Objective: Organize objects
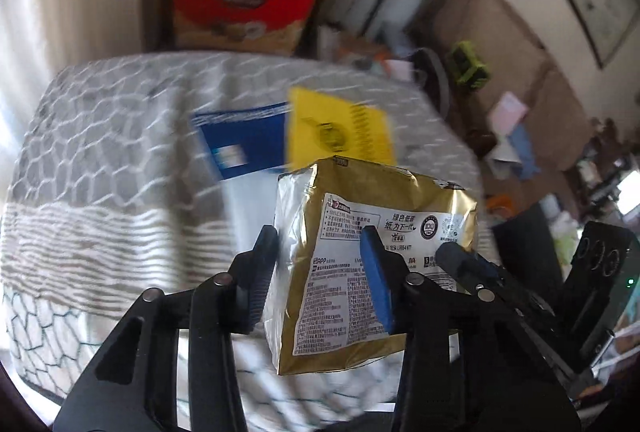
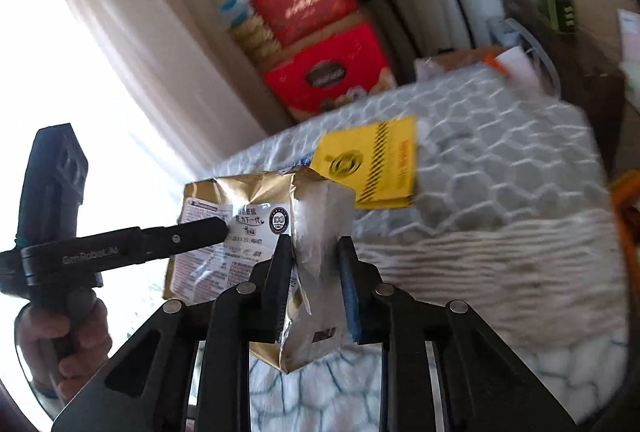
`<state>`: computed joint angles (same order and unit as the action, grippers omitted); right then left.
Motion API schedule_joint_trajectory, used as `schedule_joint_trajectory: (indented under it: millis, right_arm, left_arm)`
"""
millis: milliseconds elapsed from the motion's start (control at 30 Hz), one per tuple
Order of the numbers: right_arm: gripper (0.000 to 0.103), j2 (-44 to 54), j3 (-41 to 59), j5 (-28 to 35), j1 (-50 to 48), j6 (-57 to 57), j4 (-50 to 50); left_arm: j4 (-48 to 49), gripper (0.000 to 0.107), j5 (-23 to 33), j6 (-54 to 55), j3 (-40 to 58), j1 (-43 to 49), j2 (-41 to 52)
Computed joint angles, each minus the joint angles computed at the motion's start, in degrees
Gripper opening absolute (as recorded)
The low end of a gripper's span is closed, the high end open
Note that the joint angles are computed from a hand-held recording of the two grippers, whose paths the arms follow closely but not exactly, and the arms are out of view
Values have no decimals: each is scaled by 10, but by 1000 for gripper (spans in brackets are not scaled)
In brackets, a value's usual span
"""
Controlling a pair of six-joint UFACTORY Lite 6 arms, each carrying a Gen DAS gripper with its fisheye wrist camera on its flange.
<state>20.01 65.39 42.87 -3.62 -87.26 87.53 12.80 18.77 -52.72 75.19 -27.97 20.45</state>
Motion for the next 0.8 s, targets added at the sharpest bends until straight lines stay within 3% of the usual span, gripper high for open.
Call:
schedule_joint_trajectory:
  millis: [167, 333, 533, 700, 800]
  right_arm:
    - [21, -109, -106, -6, -62, -39, 16]
    - [21, -123, -145, 33, -135, -32, -10]
    - [21, -166, -172, 38, -168, -52, -13]
    - [22, -164, -192, -2, -158, -100, 27]
    - [23, -165, -216, -31, -140, -164, 74]
  left_arm:
    - [31, 40, 62, -8, 113, -62, 67]
    - [22, 40, 115, 12, 211, -106, 142]
    - [100, 40, 147, -71, 247, -161, 153]
    - [98, 40, 131, -95, 246, -168, 169]
    - [176, 45, 81, -196, 195, -173, 158]
